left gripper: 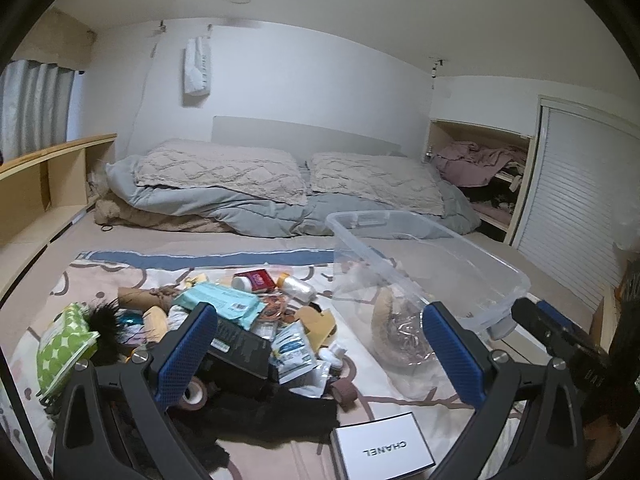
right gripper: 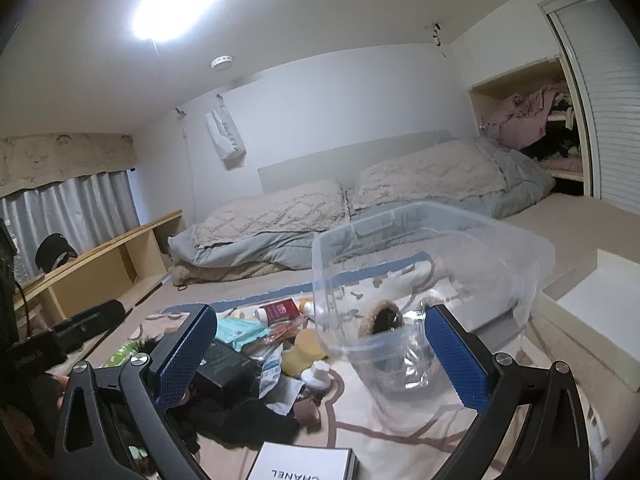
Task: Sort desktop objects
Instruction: 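Move the right tool from the clear box toward the white CHANEL box, then lower the right gripper around the white CHANEL box and close it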
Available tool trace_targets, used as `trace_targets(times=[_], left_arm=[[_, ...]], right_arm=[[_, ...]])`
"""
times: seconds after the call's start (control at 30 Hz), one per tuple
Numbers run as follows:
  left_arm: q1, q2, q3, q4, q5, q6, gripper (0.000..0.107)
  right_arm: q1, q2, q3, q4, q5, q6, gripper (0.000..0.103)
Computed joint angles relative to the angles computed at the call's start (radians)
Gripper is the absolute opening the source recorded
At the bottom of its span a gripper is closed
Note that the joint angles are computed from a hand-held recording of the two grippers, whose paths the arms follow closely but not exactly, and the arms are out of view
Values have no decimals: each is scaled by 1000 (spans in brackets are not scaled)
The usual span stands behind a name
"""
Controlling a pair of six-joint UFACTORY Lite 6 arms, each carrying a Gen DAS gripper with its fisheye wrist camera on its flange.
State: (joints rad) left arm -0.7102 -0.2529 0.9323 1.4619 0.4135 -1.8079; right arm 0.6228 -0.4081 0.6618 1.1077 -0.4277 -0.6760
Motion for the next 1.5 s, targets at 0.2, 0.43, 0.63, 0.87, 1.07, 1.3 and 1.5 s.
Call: trace_targets(times=[0.2,0.43,0.63,0.87,1.07,1.3,1.5], left_arm=[[30,-62,-111,17,-4,-70,103],[31,-109,-233,37,-16,-176,103],[-13,-98,-302,89,22,-317,103],[-53,13,-322,186,-5,-499,103],[-80,151,-305,311,-17,-695,103],[-86,323,-243,396,-37,-792,103],[-91,404,-216,426,-39,-811,103]], right_arm=[[57,58,-44,-11,-66,100,103],[129,167,-98,-69,-145,261,103],[92,233,-106,-169,-62,409,103],[25,268,-129,-359,41,637,103],[-48,380,-86,-626,119,911,103],[-76,508,-3,-555,190,818,103],[-110,613,62,-568,264,853,103]])
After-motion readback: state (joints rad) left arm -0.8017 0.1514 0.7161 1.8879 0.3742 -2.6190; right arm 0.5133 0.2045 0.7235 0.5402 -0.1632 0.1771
